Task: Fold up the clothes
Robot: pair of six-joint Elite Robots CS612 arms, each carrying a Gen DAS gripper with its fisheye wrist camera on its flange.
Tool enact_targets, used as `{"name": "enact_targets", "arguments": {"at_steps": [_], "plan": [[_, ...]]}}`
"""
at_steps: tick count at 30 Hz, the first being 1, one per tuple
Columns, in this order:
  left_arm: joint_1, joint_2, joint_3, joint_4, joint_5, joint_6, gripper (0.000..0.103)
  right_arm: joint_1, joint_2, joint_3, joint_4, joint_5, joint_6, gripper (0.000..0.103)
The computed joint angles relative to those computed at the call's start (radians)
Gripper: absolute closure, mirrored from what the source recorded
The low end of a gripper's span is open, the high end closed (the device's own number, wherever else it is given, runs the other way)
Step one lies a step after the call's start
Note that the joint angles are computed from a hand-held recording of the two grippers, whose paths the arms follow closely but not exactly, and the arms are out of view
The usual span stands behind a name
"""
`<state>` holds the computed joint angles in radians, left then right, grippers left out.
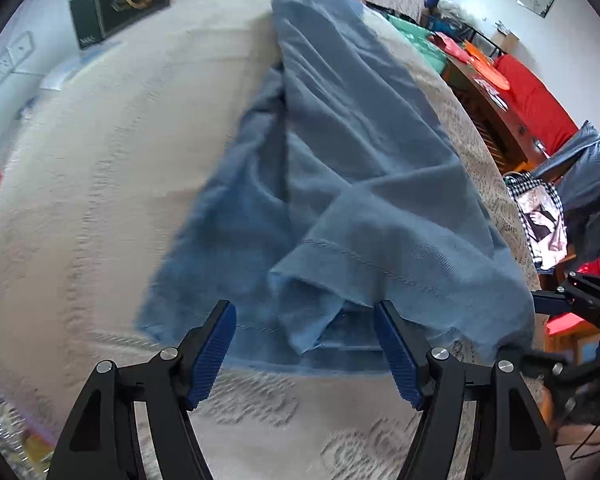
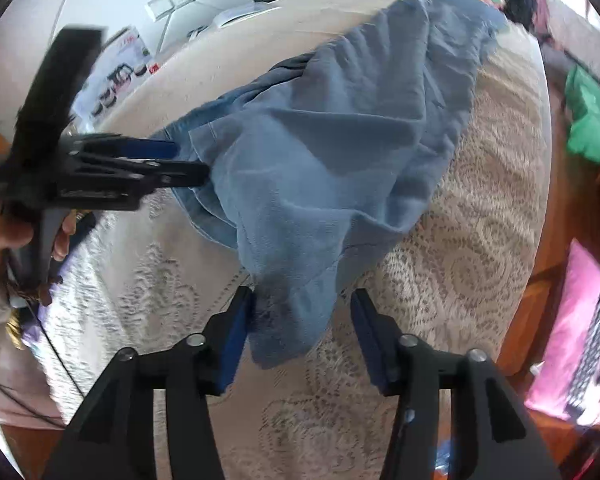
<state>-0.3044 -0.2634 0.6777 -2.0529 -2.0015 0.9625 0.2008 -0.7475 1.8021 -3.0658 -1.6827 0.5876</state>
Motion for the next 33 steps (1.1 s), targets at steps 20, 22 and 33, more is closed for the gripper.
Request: {"name": "enact_targets", "arguments": {"at_steps": [20,22,33], "plan": [[0.033,-0.05,0.083,-0.258,0.164,-0.01,0.057,-0.01,0.034,-0.06,-0.009,0.13,0.044,0.089],[0.035,-0.05,0.08,-0.26,0.14,-0.024,0.03,-0.016,0.021,-0.033,-0.064,0.117,0.074,0.089],[0.008,-0.014,-0.014,-0.151,0.014,-0.113,0.023,-0.077,-0.007,0.047,-0.292,0.16,0.239,0.087]]}}
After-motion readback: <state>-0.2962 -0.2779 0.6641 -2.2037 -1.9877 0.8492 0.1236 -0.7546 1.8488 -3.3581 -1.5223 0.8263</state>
